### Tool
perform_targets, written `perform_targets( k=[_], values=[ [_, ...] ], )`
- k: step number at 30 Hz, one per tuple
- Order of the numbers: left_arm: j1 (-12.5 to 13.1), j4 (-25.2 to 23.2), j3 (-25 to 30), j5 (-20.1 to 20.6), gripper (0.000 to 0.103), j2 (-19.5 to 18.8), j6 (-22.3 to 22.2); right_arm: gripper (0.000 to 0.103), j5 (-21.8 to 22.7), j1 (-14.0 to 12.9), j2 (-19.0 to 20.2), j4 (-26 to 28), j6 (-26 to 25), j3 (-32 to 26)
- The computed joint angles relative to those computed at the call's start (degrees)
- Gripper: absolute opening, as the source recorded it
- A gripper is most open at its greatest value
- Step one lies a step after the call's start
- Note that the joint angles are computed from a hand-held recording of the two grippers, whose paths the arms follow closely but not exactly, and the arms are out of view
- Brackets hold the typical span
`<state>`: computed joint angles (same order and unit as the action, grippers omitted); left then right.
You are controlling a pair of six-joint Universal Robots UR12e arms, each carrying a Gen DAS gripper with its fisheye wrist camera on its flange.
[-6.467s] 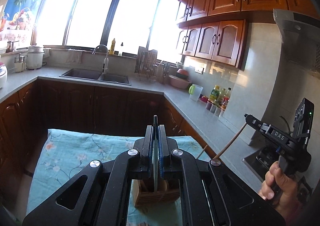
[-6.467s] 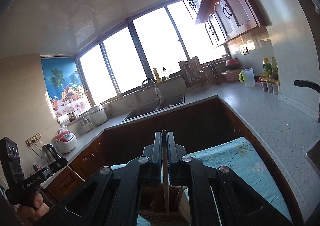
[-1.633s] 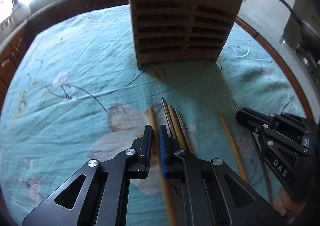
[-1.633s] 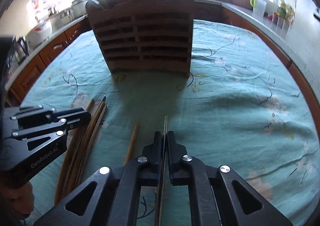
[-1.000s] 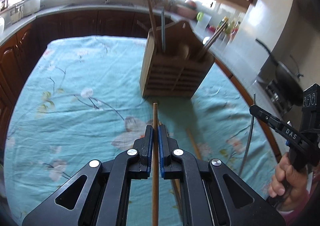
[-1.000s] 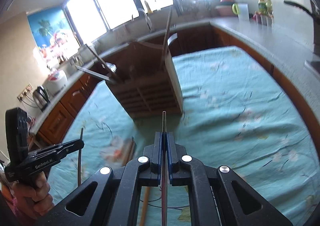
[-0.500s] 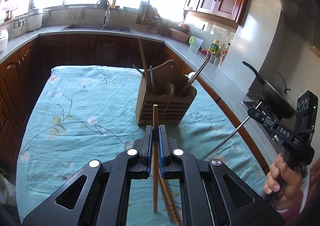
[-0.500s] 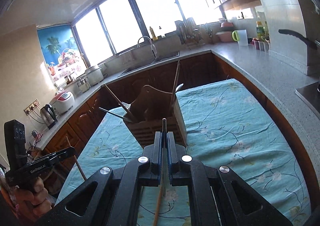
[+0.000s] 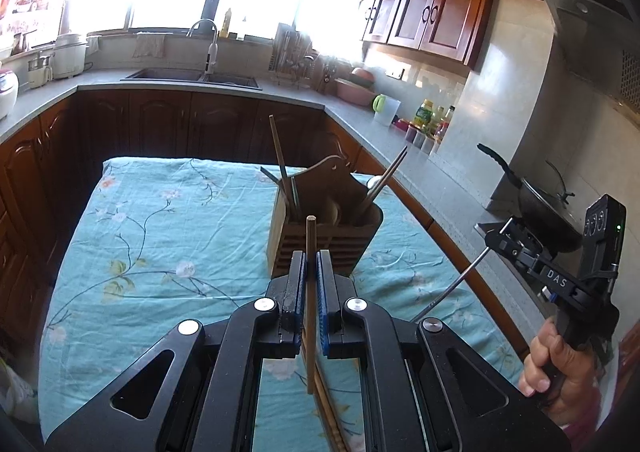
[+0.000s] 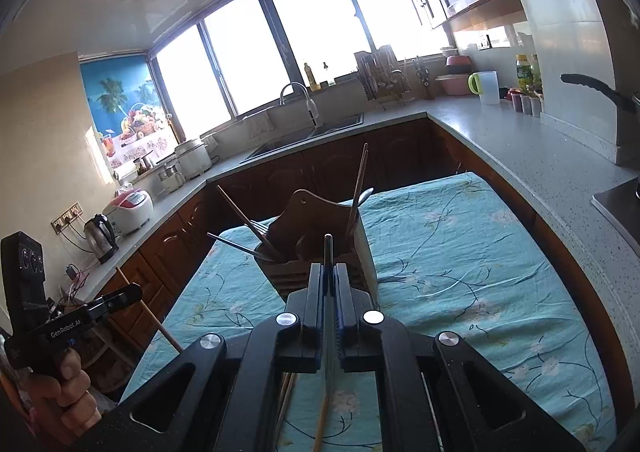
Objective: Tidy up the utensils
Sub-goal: 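Lift both chopsticks and carry them above the wooden holder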
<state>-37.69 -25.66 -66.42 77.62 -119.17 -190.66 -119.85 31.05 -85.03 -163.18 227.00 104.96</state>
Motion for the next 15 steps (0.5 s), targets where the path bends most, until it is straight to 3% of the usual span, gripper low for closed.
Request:
perform_targets(
  k=[15],
  values=[
    [0.2,3.3,5.1,0.4,0.005,-2.4,-1.7,0.005,-0.9,-1.0,0.3,-1.8,-2.1,-0.9]
  ],
)
